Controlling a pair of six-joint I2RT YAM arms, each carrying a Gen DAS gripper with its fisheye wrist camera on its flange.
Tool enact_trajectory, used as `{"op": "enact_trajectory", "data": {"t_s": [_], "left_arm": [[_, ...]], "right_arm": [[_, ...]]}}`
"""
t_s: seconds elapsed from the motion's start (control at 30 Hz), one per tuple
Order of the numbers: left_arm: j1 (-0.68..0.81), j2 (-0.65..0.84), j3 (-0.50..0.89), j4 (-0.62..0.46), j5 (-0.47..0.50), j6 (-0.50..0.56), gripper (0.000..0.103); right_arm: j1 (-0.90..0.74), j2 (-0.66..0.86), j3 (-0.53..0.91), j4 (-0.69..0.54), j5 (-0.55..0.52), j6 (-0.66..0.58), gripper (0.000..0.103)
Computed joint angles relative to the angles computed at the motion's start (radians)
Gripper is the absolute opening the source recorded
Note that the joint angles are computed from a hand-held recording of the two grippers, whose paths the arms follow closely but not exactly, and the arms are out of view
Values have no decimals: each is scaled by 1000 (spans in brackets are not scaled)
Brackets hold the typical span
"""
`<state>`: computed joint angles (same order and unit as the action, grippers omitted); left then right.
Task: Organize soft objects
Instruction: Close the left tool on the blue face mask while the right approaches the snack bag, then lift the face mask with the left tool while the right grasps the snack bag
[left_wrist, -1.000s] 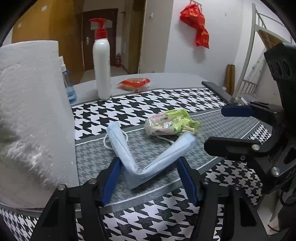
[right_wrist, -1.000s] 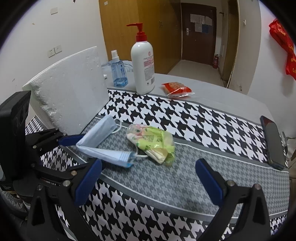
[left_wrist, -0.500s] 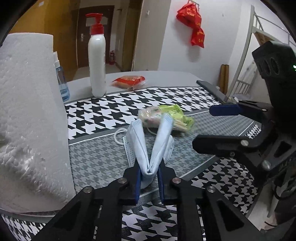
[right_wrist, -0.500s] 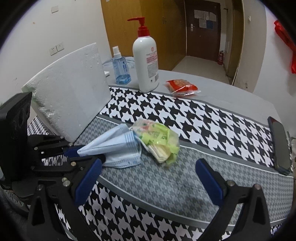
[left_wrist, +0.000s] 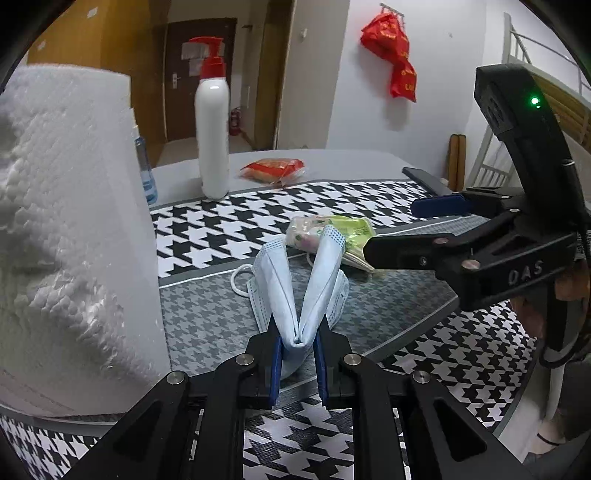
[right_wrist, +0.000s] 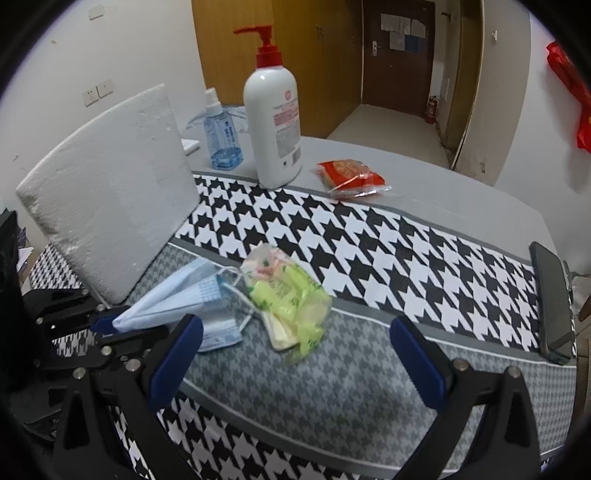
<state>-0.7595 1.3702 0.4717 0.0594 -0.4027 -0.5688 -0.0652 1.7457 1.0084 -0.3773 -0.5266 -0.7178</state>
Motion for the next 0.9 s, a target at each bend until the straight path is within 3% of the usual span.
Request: {"op": "enact_trajectory", "data": {"t_s": [0.13, 0.57, 0.63, 0.77, 0.9], "left_arm": [[13, 2, -3, 5, 17, -2, 16], [18, 9, 1, 5, 24, -9, 16], [17, 10, 2, 3, 23, -12, 16], [20, 13, 2, 4, 29, -12, 16], [26, 17, 0, 12, 35, -11, 16]], "right_arm": [[40, 33, 16, 7, 45, -6, 76], [75, 94, 59, 34, 96, 13, 73], [89, 114, 68, 39, 113, 18, 62], [99, 134, 74, 46, 119, 20, 61], [95, 139, 75, 49, 99, 20, 46]]}}
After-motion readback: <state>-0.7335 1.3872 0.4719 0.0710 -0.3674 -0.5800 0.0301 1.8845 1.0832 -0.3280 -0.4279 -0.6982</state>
